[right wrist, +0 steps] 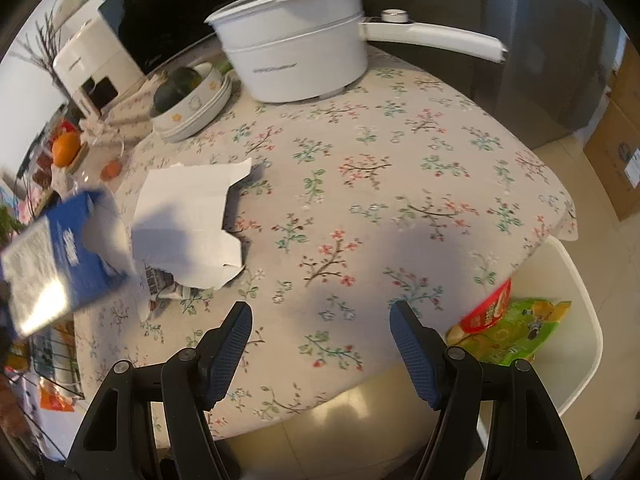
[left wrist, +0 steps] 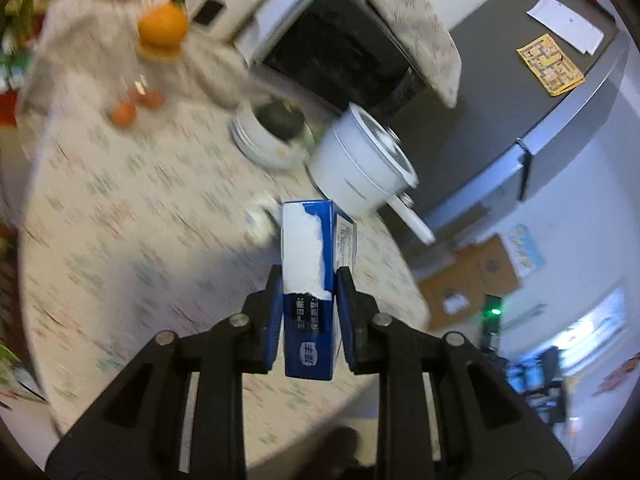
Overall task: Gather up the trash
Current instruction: 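Move the left tool to the blue box and grasp it, then grasp the flattened blue-and-white carton with the right tool while the left tool holds the blue box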
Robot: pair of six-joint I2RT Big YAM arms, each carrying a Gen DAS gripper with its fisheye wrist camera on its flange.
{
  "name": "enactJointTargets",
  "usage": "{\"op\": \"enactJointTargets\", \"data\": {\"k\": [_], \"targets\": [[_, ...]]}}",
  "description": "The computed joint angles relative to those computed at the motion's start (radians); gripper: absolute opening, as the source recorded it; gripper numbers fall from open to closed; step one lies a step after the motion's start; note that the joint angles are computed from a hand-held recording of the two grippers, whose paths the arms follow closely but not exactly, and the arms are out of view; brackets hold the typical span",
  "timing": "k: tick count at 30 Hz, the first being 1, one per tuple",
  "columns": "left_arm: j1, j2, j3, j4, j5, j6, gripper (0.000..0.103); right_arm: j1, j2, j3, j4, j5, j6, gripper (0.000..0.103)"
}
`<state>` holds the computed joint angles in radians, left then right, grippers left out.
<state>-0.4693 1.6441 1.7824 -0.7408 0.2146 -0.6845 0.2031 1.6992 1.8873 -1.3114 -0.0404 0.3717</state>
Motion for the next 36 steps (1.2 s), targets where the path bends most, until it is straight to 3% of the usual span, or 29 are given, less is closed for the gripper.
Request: {"op": "enactJointTargets", "data": {"k": [4,8,16,20,26,28,32,35,36], "targets": [[-0.006,0.019,0.048,-0.059,-0.158,0.086,0.027,0.045,0.06,0.08,-0.006,-0.008,0.025,0.073],[0.011,0.024,0.06,-0.092,-0.256,0.098,0.027,0.099,0.143,0.194,-0.021,-0.022,0.038,0.073],[0.045,0.024,0.054,-0.125,-0.254,0.077,0.027,0.185,0.355,0.483,-0.093,-0.004,0.053,0.073],[0.051,0.033,0.064,-0.146,-0.246,0.058,0.027,0.213,0.453,0.633,-0.121,0.054,0.058,0.073],[0.047,0.04,0.074,-0.163,-0.265,0.061,0.027,0.253,0.625,0.911,-0.238,0.192,0.004,0.072],[0.046,0.043,0.077,-0.167,-0.269,0.064,0.027,0.258,0.654,0.955,-0.257,0.23,-0.008,0.067],[0.045,0.047,0.081,-0.173,-0.266,0.068,0.027,0.256,0.632,0.918,-0.244,0.257,-0.022,0.046],[0.043,0.049,0.084,-0.176,-0.264,0.068,0.027,0.248,0.569,0.822,-0.2,0.269,-0.042,0.018],[0.042,0.05,0.086,-0.177,-0.263,0.069,0.027,0.246,0.544,0.785,-0.181,0.277,-0.047,0.014]]}}
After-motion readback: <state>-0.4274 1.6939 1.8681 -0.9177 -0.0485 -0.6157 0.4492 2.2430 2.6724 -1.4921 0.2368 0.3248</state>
